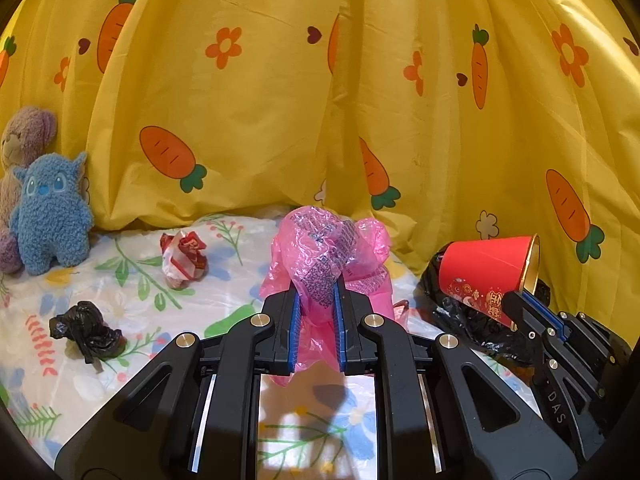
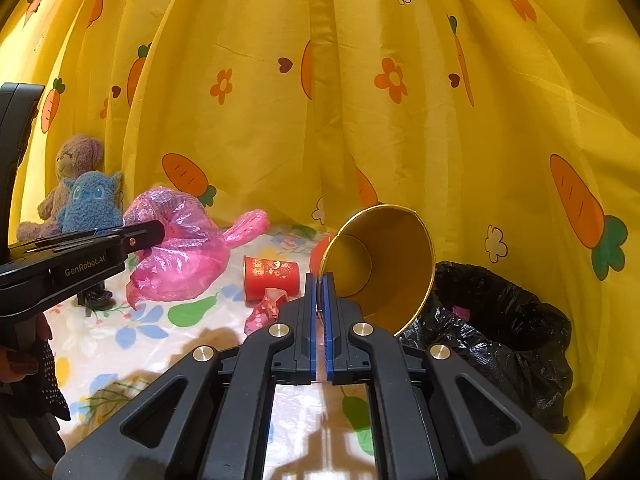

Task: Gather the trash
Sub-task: 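Lift and carry the pink bag and red cup over the trash bag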

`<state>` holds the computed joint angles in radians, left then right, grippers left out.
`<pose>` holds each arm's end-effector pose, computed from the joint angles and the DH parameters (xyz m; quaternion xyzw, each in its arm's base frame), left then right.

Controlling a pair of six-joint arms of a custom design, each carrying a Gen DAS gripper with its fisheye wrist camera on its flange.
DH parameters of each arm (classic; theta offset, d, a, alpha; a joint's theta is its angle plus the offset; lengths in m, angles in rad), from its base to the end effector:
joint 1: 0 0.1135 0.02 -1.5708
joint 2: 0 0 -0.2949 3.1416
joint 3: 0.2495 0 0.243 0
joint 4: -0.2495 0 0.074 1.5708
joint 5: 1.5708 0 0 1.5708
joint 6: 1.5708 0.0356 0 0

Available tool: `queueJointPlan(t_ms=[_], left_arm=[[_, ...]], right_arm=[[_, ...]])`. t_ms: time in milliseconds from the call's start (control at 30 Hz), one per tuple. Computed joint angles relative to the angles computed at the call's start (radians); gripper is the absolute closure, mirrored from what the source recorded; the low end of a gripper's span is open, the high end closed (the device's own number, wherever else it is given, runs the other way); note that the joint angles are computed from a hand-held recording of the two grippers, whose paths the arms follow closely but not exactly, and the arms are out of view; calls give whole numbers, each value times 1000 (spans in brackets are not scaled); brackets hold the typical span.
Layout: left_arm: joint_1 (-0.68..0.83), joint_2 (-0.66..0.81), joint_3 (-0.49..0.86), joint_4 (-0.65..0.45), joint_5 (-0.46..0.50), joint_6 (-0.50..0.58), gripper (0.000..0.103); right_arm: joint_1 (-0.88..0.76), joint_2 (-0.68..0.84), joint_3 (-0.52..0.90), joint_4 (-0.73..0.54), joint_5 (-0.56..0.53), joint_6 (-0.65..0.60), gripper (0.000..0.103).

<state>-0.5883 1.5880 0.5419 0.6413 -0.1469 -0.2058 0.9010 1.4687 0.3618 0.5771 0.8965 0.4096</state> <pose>0.2486 -0.1596 0.1916 0.1186 0.8251 -0.1558 0.5300 0.1658 0.1646 0.1745 0.0189 0.8108 -0.0250 0.5845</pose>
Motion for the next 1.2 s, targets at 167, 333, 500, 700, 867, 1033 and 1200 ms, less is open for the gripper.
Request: queueJointPlan(t_ms=[167,333,500,700,867,1033,1200], left_arm=[[-56,29,46,-13,-27,9,90],[-102,82,118,-28,-28,23,90],[-136,167,214,-33,-1,46,90],[-168,283,353,-52,53,67,90],[-188,389,496,-84,114,89,90],[-200,499,647,-140,164,107,90],[-202,590,766,-185,223,106,90]], right_arm=[[-28,-31,-29,3,7,-4,99],[-84,-52,-55,12,12,-16,99],[-174,-75,-87,30,12,-29,99],[-334,-54,-113,85,-30,-62,99],[-444,-14,-111,114,-76,-64,99],[-525,55,-98,144,-121,-76,99],[-585,125,-76,175,-161,-87,99]])
